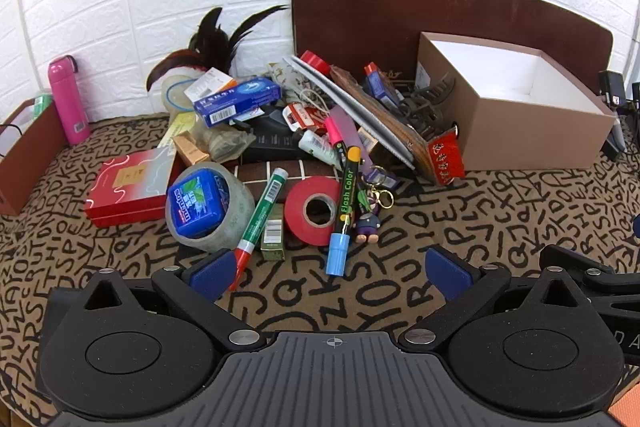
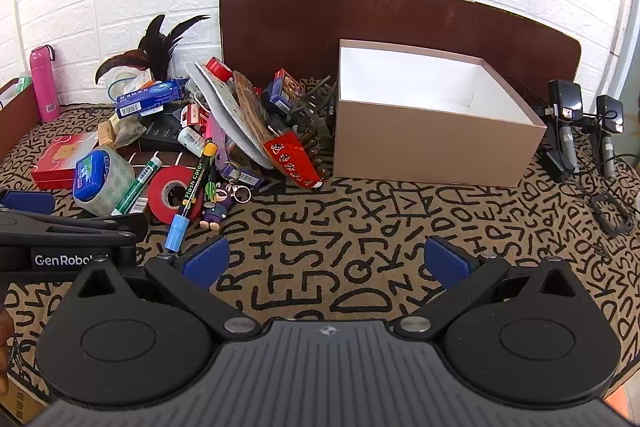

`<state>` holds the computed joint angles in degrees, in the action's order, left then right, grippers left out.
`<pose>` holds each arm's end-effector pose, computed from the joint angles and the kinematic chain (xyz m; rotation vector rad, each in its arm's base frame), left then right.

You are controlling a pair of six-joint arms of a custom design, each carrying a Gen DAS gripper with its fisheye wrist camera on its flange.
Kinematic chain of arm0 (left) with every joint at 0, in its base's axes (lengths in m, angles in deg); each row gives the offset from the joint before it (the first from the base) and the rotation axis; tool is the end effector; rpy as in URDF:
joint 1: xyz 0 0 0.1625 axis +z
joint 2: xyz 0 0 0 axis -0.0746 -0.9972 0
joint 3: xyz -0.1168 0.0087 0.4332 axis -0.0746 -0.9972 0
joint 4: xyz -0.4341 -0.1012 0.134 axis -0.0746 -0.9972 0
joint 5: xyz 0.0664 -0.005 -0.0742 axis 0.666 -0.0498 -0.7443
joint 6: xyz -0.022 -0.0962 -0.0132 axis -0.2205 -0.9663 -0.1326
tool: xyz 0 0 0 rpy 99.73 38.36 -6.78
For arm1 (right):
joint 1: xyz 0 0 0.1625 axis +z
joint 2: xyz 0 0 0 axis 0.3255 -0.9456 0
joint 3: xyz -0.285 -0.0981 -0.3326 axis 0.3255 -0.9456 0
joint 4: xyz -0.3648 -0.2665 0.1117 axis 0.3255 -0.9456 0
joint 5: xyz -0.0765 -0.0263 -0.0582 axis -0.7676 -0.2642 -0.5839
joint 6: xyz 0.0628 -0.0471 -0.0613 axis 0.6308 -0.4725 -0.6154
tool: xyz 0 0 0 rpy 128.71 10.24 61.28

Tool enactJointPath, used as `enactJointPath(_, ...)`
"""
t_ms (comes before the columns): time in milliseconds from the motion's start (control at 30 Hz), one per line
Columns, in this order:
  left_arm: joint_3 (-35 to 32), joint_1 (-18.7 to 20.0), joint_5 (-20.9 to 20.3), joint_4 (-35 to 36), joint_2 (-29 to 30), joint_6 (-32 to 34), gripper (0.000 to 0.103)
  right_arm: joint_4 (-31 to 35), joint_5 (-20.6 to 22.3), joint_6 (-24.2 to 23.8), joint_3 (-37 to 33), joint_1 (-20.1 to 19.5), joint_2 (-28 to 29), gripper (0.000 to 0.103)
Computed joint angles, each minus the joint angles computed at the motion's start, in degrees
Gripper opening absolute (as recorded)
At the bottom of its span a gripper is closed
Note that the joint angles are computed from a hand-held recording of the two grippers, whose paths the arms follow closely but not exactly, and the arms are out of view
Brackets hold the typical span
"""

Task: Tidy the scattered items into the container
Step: 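Move both tools toward the markers in front of the clutter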

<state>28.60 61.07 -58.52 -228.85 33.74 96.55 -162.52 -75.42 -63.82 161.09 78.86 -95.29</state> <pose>-0.2575 -0.7608 0.1398 0.7263 2.2558 -0.8597 0.1718 -0.6851 0.1928 0.4044 -2.1150 1.0597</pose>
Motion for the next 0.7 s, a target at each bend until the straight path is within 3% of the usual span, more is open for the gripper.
enactJointPath(700,-0.5,0.9,-2.5,0.6,0.3,-0.2,0.103,0.9,-0.4,-0.7,-0.7,-0.1,0.4,0.103)
